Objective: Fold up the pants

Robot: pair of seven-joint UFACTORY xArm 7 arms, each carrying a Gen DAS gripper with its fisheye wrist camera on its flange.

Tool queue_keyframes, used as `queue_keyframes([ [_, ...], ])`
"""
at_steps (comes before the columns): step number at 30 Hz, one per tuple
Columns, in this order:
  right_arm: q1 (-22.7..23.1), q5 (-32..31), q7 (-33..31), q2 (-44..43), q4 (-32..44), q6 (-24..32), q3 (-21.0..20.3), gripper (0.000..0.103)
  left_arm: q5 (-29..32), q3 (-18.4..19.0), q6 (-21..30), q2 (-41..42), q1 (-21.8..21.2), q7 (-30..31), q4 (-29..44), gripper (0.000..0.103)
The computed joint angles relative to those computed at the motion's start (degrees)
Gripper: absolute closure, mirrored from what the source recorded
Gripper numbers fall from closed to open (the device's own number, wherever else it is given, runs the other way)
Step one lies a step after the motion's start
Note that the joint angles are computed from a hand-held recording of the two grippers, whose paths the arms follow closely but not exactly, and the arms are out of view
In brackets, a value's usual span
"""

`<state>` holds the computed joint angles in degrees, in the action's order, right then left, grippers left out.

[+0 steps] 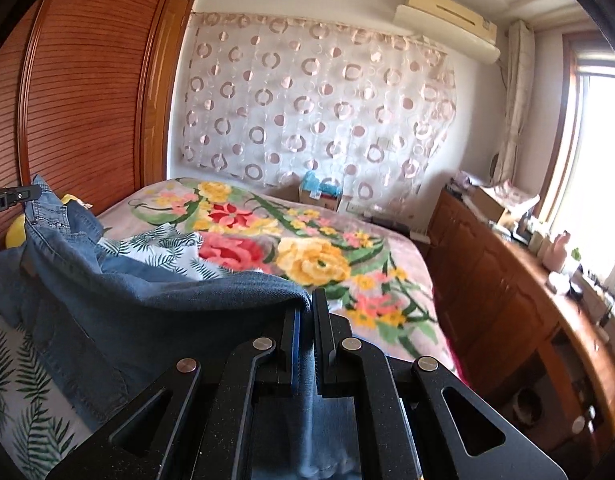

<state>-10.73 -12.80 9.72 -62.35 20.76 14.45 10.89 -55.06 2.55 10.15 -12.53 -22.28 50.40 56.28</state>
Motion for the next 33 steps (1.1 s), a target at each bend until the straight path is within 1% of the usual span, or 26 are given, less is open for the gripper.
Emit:
queue_keyframes([
  [3, -2.2, -1.0, 0.7, 2.6, 0.0, -2.8, 2.1, 0.098, 0.2, -0.2, 0.2, 1.7, 0.4, -0.4, 1.1, 0.092],
  [9, -7.1, -2.2, 3.5, 9.8, 1.1, -8.3, 6.6, 0.098, 0.5, -1.9, 0.3, 4.8, 2.5, -0.8, 2.7, 0.092],
  [11, -8.7, -2.6, 4.5, 12.6, 1.4, -10.1, 8.3, 0.099, 1.9, -2.8, 0.5, 6.0, 3.6, -2.2, 3.0, 0.092],
  [12, -9.7, -3.0, 4.4, 14.8, 3.0, -10.2, 9.0, 0.100, 2.6, -3.1, 0.9, 6.6, 4.2, -2.7, 3.2, 0.092],
  [14, -12.7, -4.0, 5.8, 17.4, 3.7, -11.7, 11.9, 0.101, 3.2, -3.7, 1.3, 7.5, 5.1, -3.2, 3.6, 0.092],
  [18, -16.6, -5.6, 7.2, 21.9, 6.3, -12.6, 15.0, 0.101, 3.1, -4.7, 3.0, 8.2, 6.4, -2.7, 3.9, 0.092],
  [20, -19.0, -6.8, 8.0, 23.7, 7.9, -12.6, 16.9, 0.101, 4.6, -5.1, 3.9, 8.6, 7.2, -3.3, 4.0, 0.089],
  [21, -19.9, -7.4, 7.9, 25.5, 9.8, -12.0, 17.4, 0.101, 4.9, -5.4, 3.9, 8.6, 7.4, -3.1, 3.9, 0.087],
  [22, -20.1, -8.0, 8.0, 26.0, 10.9, -11.0, 17.5, 0.101, 4.9, -5.5, 3.4, 8.6, 7.5, -2.8, 3.6, 0.081],
  [23, -20.5, -8.8, 8.3, 26.9, 12.3, -10.1, 17.8, 0.101, 4.4, -5.6, 2.8, 8.4, 7.5, -2.2, 3.3, 0.073],
  [24, -20.4, -9.7, 8.2, 27.6, 13.2, -9.2, 17.4, 0.101, 3.2, -5.6, 2.4, 8.1, 7.4, -1.0, 3.0, 0.067],
  [25, -20.2, -10.5, 8.4, 28.1, 13.9, -8.5, 17.1, 0.101, 1.1, -5.3, 1.9, 7.7, 7.1, 0.9, 2.8, 0.054],
  [26, -20.3, -11.3, 8.9, 28.6, 14.5, -8.0, 17.1, 0.101, -0.4, -5.0, 2.2, 7.4, 7.0, 2.1, 2.8, 0.046],
  [27, -20.4, -12.2, 9.3, 29.2, 15.1, -7.7, 17.0, 0.101, -1.4, -4.6, 3.6, 7.2, 7.1, 3.0, 3.0, 0.041],
  [28, -21.0, -13.3, 9.9, 30.0, 16.2, -7.3, 17.5, 0.101, -1.5, -4.5, 4.3, 7.1, 7.3, 3.0, 3.0, 0.028],
  [29, -20.7, -14.1, 10.2, 29.5, 15.9, -7.0, 17.0, 0.101, -2.1, -4.4, 4.9, 6.8, 7.4, 3.4, 2.8, 0.023],
  [31, -22.1, -16.5, 11.9, 30.1, 17.0, -6.6, 18.3, 0.101, -1.8, -4.4, 5.1, 6.6, 7.7, 3.5, 2.6, 0.023],
  [33, -20.5, -17.1, 12.5, 31.2, 17.7, -5.7, 16.8, 0.101, -0.5, -4.6, 5.4, 5.9, 7.8, 2.9, 1.6, 0.023],
])
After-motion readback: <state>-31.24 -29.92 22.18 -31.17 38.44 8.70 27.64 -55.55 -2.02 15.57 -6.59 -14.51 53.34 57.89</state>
